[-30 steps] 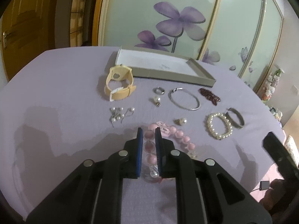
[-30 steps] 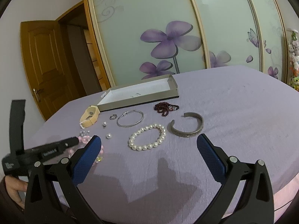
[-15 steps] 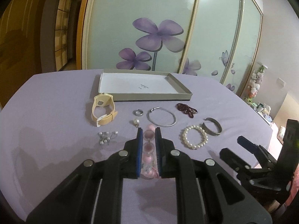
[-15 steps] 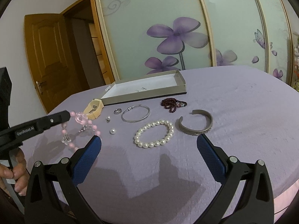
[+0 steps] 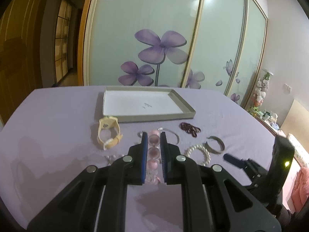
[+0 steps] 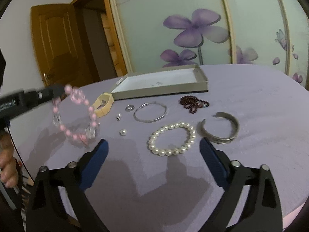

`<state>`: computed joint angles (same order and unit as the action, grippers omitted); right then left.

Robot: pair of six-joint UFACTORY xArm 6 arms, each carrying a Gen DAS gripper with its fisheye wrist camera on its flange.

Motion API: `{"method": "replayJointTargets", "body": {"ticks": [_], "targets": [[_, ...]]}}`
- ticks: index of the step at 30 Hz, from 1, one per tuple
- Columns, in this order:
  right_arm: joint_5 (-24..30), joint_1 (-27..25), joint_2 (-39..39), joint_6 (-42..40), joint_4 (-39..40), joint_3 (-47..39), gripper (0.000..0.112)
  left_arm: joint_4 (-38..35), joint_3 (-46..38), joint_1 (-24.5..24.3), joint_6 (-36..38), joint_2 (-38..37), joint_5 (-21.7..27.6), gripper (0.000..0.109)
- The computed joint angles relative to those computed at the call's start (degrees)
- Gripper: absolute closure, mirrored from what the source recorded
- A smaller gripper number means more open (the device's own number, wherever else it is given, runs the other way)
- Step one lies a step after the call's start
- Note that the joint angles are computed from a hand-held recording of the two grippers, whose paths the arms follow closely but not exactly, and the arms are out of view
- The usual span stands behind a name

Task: Organize jewelry
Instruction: 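Close the left gripper on the pink bead bracelet and lift it, then carry the pink bracelet toward the tray with the left gripper while the right gripper grasps the pearl bracelet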

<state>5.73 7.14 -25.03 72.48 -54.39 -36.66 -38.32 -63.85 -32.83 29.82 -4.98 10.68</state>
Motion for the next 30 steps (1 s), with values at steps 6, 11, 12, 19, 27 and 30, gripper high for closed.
{"method": "replayJointTargets", "body": {"ticks": [6, 11, 12, 19, 27, 30], "targets": [[3.4, 2.5, 4.6, -16.9, 16.6, -3.0, 0.049, 1.6, -6.2, 2.0, -1.5, 4.0, 1.8, 0.096], [7.6, 4.3, 8.0, -26.5, 26.2, -6.4, 0.064, 2.5, -10.9, 3.4, -2.2, 7.3, 4.1, 0.096], [8.3, 4.5, 8.4, -27.0, 26.6, -7.0, 0.065, 2.7, -11.7, 3.6, -2.2, 7.9, 4.4, 0.096], [12.9, 4.9, 9.4, -29.3, 27.7, -8.6, 0.102, 1.4, -14.5, 4.8, -0.8, 10.0, 5.5, 0.096], [8.9, 3.7, 7.5, -28.7, 26.0, -7.4, 0.103, 2.1, -18.1, 5.5, -1.0, 12.9, 6.5, 0.096], [7.2, 2.6, 6.1, -28.3, 24.2, -8.3, 0.103, 3.2, -19.9, 5.7, -2.1, 14.1, 6.8, 0.096]]}}
